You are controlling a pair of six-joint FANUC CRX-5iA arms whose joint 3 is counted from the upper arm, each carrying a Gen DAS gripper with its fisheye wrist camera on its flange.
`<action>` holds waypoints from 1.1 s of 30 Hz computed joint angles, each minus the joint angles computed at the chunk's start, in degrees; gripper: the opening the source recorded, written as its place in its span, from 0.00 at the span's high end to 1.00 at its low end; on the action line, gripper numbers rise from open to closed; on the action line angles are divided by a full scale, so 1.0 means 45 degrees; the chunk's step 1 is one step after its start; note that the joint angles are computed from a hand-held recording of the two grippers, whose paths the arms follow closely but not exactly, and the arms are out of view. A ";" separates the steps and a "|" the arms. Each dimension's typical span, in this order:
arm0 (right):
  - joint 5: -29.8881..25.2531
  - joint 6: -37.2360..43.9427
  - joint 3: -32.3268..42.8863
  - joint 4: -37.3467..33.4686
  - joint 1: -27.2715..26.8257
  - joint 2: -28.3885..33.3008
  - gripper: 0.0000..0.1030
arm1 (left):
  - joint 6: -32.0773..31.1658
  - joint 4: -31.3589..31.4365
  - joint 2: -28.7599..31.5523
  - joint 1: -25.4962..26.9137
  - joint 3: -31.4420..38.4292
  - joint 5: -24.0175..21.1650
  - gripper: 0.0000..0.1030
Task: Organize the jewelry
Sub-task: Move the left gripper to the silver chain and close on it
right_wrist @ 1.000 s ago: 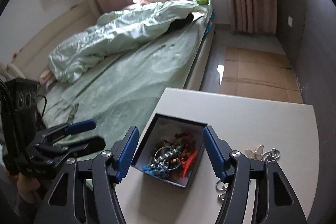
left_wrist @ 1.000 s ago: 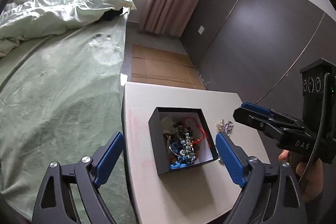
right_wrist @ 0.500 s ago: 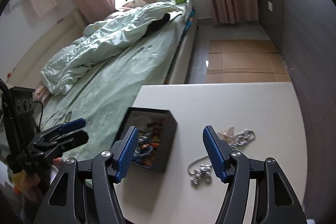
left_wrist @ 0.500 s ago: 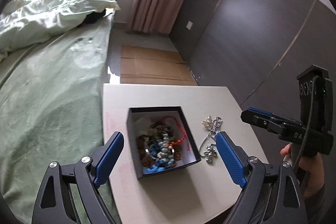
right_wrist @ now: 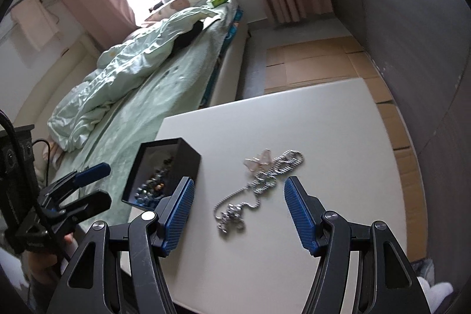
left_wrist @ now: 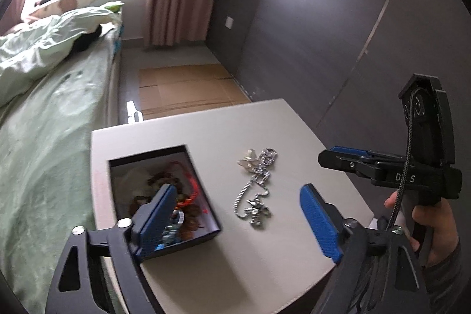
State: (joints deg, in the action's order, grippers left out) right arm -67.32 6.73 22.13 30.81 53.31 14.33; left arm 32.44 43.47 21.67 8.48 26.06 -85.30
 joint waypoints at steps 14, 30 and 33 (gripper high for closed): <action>0.0415 -0.2595 -0.3525 0.0885 0.0665 -0.2218 0.38 | -0.0127 -0.2060 -0.0171 -0.1303 -0.0046 -0.0545 0.50; 0.0925 -0.4531 -0.5823 0.1020 0.1164 -0.3516 0.38 | 0.1642 -0.4382 0.0597 -0.2382 0.0778 -0.0401 0.65; 0.1050 -0.4810 -0.6074 0.1067 0.1174 -0.3648 0.38 | 0.1951 -0.4867 0.0832 -0.2618 0.1081 -0.0468 0.66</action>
State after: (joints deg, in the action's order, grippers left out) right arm -62.60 -14.91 -5.21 35.62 58.59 -2.09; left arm 41.22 21.57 25.42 -3.31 30.93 -87.40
